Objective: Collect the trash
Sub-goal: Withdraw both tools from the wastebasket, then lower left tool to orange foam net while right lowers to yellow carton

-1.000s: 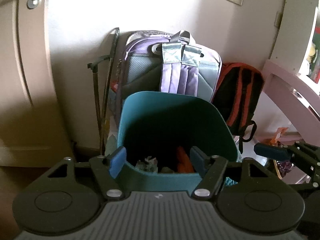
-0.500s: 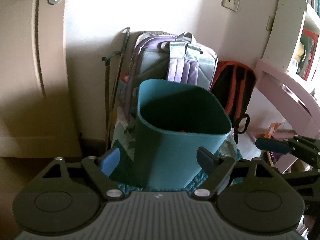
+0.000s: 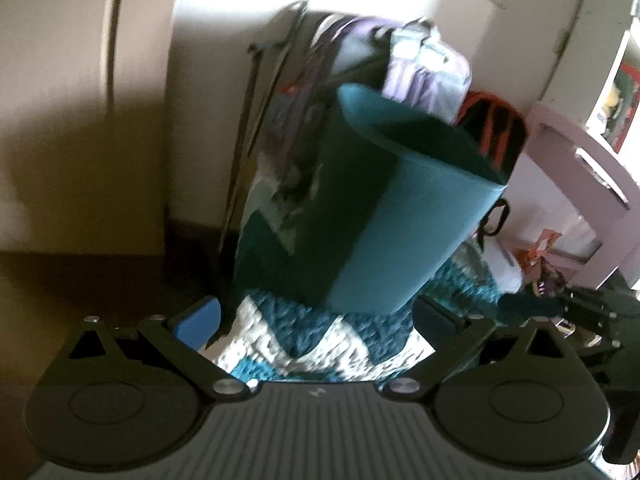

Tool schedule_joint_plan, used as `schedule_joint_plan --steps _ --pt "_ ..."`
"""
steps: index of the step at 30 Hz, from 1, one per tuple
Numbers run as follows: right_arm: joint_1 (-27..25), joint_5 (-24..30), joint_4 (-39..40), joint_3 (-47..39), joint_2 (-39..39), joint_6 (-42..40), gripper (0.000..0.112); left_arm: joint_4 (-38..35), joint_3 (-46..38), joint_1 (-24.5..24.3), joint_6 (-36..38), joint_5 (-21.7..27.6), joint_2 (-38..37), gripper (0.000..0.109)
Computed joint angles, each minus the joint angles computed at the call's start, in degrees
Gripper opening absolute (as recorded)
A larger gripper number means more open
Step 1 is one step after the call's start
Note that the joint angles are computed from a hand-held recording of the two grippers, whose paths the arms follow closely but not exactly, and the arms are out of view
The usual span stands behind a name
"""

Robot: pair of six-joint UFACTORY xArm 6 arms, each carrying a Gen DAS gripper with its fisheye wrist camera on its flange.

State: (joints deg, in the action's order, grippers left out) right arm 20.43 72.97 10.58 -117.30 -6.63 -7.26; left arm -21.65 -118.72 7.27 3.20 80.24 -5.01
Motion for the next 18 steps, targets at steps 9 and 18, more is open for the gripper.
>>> schedule_joint_plan --steps 9,18 --pt "2.3 -7.25 2.88 26.63 -8.35 -2.71 0.061 4.4 25.77 5.71 6.32 -8.38 -8.12 0.103" --pt "6.89 -13.39 2.81 40.92 -6.68 -7.91 0.061 10.99 40.98 10.74 7.95 -17.01 -6.59 0.103"
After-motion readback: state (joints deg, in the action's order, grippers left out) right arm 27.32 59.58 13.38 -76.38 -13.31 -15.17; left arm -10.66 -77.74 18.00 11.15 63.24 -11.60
